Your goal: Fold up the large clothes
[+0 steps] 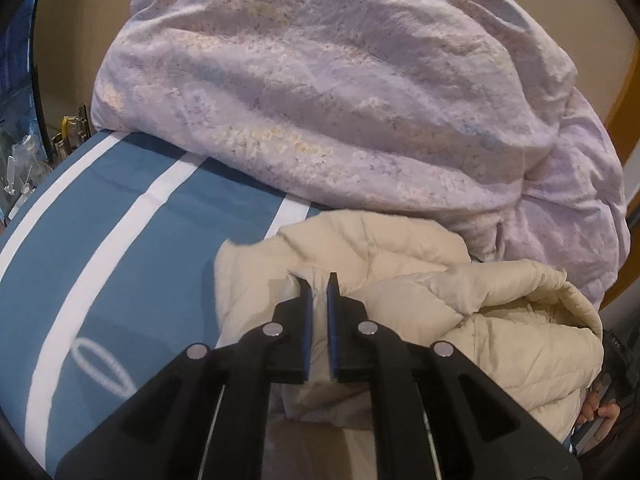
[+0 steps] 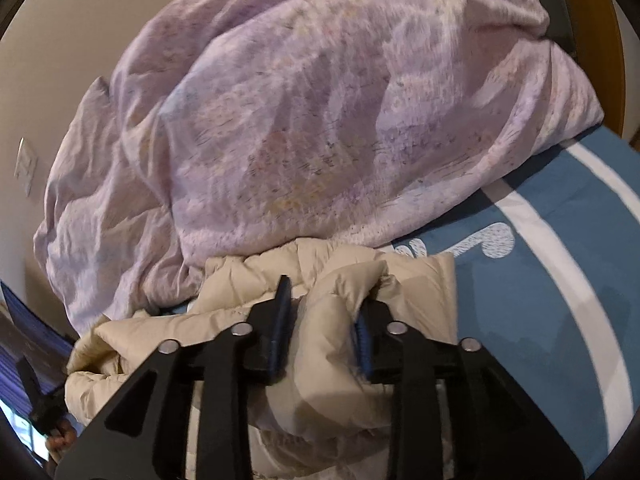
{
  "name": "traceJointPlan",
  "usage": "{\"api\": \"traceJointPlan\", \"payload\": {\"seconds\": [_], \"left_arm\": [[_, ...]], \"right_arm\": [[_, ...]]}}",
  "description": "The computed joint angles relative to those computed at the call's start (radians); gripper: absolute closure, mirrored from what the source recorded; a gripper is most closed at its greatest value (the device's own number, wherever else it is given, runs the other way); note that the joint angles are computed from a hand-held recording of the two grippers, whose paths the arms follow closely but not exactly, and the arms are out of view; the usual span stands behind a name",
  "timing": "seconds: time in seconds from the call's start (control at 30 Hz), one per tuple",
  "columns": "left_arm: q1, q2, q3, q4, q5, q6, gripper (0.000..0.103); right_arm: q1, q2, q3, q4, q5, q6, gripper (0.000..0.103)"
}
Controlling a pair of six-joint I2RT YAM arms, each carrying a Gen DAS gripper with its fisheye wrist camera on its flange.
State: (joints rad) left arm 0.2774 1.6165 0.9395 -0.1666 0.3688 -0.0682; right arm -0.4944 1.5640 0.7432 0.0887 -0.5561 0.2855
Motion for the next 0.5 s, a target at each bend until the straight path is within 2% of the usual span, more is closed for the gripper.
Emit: {"api": "traceJointPlan", "payload": {"seconds": [0.03, 0.1, 0.17, 0.2, 0.23, 0.27, 0.37, 0.5], "left_arm": [[-0.007, 0.012, 0.011, 0.004, -0.007, -0.008, 0.089], [-0.025, 0.038, 0.038, 0.014, -0.023, -0.038, 0.076], [-0.029, 0.040, 0.051, 0.009, -0.031, -0.066, 0.053], [-0.028, 0.028, 0.049, 0.009, -0.039, -0.075, 0.046], [-0.024, 0.009, 0.041, 0.011, -0.046, -0.076, 0.035], [-0.017, -0.015, 0.027, 0.017, -0.045, -0.069, 0.030], [0.019, -0.104, -0.014, -0.001, -0.037, -0.011, 0.022], [0.081, -0.209, -0.059, -0.046, 0.015, 0.049, 0.018]], "right_arm": [[-0.003, 0.018, 0.010, 0.009, -0.014, 0.023, 0.045], [-0.010, 0.029, 0.013, 0.032, -0.044, 0.064, 0.029], [-0.015, -0.003, -0.003, 0.035, -0.045, 0.081, 0.026], [-0.020, -0.023, -0.009, 0.026, -0.048, 0.076, 0.025], [-0.028, -0.049, -0.020, 0.020, -0.053, 0.067, 0.023], [-0.043, -0.094, -0.045, 0.019, -0.053, 0.056, 0.022], [-0.092, -0.205, -0.100, 0.002, -0.070, 0.021, 0.020], [-0.134, -0.313, -0.140, -0.058, -0.097, -0.045, 0.020]]}}
